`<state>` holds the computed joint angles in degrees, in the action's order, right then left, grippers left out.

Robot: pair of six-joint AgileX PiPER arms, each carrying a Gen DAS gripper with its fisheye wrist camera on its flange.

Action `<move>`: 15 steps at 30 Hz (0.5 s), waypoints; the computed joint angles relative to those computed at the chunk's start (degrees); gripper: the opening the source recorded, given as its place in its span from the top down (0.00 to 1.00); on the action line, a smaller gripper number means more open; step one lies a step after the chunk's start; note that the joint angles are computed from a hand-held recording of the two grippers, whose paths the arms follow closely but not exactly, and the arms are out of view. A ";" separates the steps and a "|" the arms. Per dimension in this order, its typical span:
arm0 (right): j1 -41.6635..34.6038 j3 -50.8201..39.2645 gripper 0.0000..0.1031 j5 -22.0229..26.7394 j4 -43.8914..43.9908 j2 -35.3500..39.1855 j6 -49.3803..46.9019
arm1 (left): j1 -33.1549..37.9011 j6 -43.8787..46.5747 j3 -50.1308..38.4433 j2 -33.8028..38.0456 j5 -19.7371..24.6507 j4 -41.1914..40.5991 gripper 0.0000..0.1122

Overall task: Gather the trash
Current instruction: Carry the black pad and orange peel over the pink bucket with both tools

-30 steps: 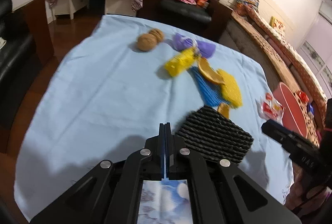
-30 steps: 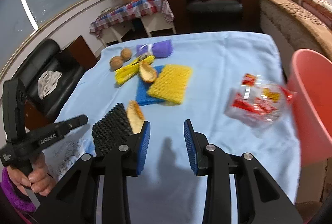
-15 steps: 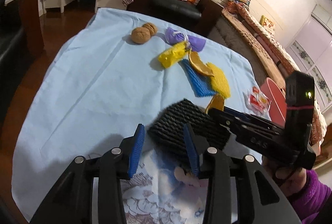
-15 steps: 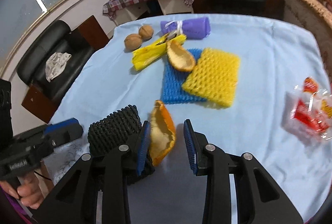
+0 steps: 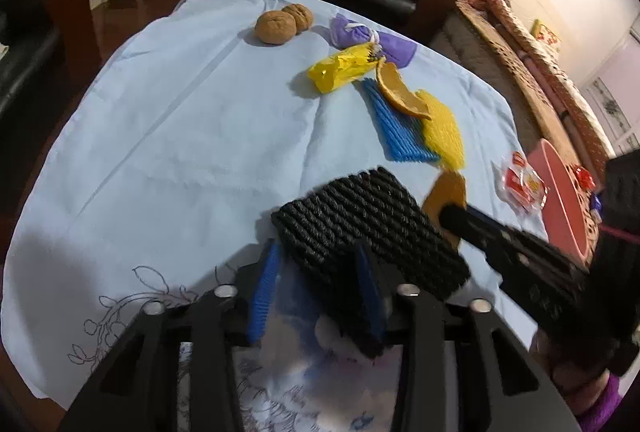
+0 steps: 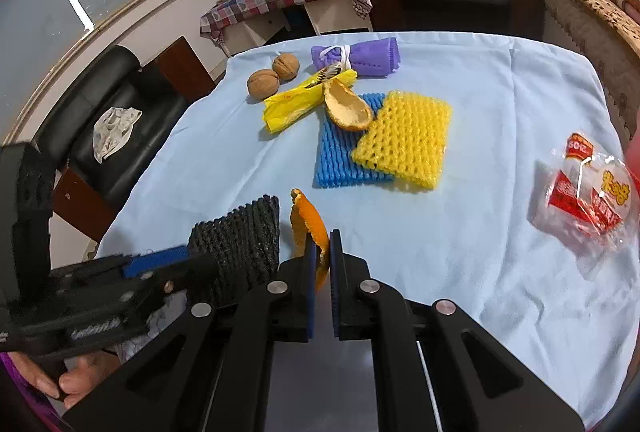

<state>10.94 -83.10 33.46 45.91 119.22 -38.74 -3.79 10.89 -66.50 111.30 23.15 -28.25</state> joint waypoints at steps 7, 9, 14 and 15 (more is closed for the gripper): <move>-2.03 3.78 0.94 -1.38 3.16 -2.29 -3.74 | -2.41 -6.59 -0.54 -1.91 -1.75 6.91 0.92; -2.98 4.73 0.94 -2.27 4.42 -3.17 -4.61 | -3.80 -10.56 -0.96 -3.00 -2.44 11.62 0.92; -6.65 7.76 0.94 -4.84 7.05 -6.12 -7.12 | -6.94 -17.88 -4.00 -3.86 -2.37 20.89 0.92; -7.66 8.59 0.94 -5.59 7.64 -6.99 -7.74 | -7.95 -19.93 -5.10 -3.75 -2.20 23.36 0.92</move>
